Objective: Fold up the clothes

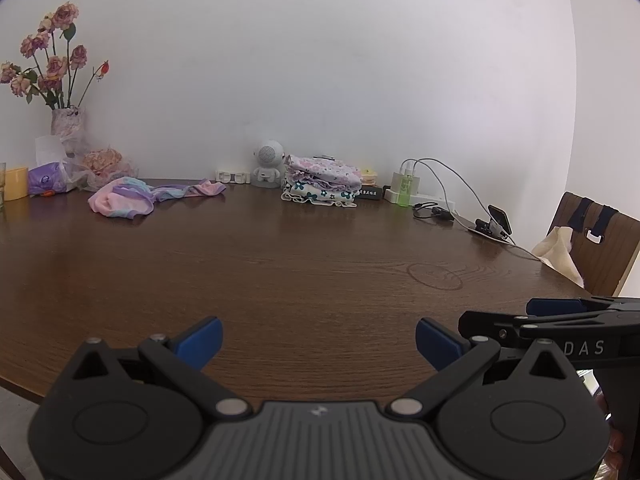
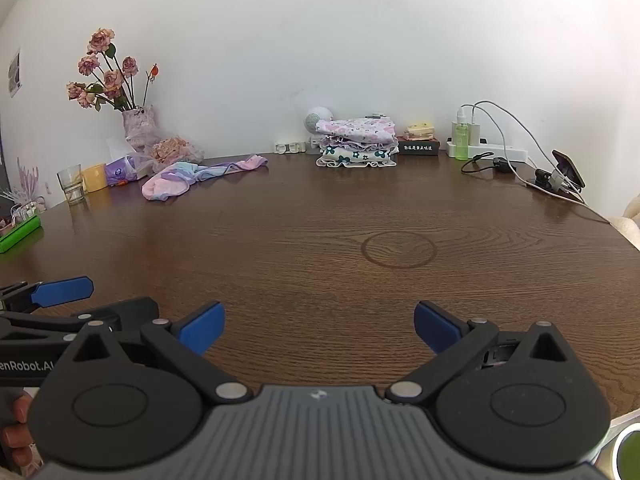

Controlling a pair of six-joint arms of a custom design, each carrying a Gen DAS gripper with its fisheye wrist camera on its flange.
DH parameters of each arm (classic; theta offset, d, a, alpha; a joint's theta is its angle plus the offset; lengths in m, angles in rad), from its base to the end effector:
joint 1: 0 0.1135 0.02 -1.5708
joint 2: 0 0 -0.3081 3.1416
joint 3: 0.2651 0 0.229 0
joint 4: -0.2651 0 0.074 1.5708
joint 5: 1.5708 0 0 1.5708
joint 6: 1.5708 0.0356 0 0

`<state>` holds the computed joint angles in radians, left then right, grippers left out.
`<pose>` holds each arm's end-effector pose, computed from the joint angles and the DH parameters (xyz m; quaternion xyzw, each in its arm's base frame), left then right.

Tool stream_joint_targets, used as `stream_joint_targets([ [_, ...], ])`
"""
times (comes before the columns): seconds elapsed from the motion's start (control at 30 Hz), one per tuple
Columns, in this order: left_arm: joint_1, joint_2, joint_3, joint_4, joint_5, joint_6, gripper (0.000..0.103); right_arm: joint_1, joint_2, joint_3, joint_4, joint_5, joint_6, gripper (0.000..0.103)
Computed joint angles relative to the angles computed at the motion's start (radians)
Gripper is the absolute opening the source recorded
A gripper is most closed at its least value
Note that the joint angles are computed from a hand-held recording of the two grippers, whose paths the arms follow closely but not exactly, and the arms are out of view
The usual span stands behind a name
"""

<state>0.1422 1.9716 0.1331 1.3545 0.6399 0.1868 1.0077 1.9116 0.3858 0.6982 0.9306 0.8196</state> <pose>0.2311 0.0116 0.1205 0.1807 0.8087 -0.1852 0.5283 0.1615 0.2024 0.1157 0.0840 0.8443 0.0015 0.5292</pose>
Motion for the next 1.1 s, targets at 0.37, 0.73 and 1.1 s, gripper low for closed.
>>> stream_joint_targets([
  [0.37,-0.001,-0.015,0.018,-0.036,0.002,-0.004,0.103,0.005,-0.002,-0.004,0.009,0.0,0.016,0.103],
  [0.73,0.002,0.001,0.014,-0.005,-0.012,0.009,0.103,0.007,0.009,-0.018,0.036,-0.009,0.013,0.103],
  [1.1,0.002,0.0,0.014,-0.007,-0.024,0.013,0.103,0.003,0.009,-0.021,0.04,-0.011,0.02,0.103],
])
